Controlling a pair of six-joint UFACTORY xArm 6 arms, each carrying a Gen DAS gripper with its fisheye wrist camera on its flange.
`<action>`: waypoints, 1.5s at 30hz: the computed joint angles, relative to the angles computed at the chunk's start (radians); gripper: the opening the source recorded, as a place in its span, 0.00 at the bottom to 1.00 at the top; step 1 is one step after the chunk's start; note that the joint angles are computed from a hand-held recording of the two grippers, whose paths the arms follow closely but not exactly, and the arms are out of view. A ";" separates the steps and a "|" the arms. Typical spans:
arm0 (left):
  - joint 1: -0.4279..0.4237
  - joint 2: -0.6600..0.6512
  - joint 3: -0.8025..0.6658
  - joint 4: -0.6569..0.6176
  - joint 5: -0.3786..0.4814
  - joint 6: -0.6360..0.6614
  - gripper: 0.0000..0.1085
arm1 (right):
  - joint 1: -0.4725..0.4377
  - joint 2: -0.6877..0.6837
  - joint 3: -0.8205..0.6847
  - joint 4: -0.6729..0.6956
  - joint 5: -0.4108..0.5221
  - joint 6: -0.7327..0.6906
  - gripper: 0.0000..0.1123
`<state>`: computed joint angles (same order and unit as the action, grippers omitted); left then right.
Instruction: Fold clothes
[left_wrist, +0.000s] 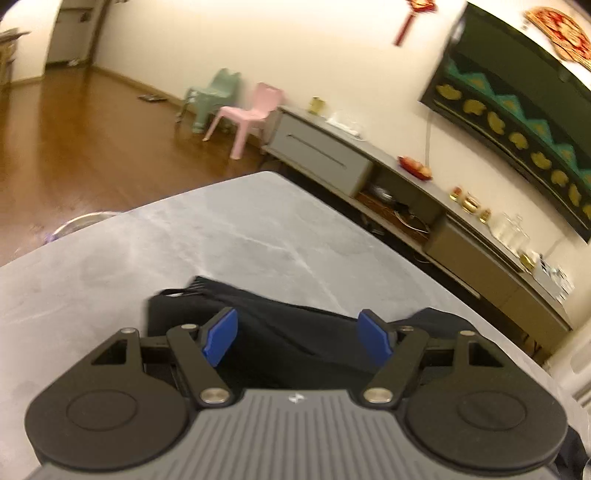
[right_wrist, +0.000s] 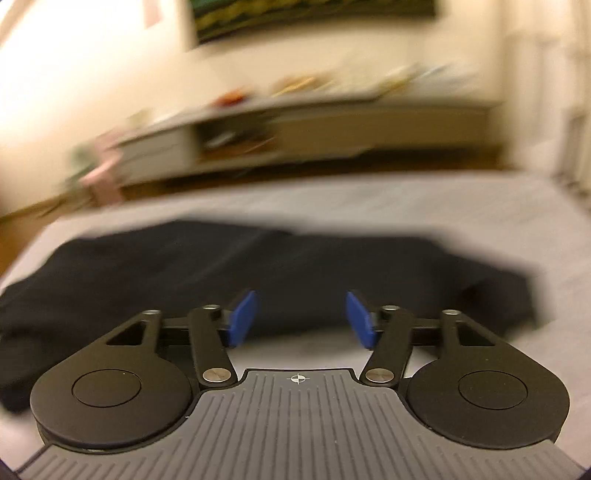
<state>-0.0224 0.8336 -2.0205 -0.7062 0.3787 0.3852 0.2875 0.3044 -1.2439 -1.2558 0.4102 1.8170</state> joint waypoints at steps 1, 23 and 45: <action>0.006 -0.013 0.018 -0.001 0.021 0.003 0.68 | 0.009 0.037 -0.026 0.064 -0.053 -0.082 0.67; 0.012 -0.026 0.021 -0.034 -0.063 0.122 0.02 | 0.193 0.017 -0.103 -0.060 0.258 -0.150 0.00; 0.061 -0.203 0.251 -0.192 -0.060 0.185 0.57 | 0.240 -0.660 0.576 0.028 0.712 0.402 0.55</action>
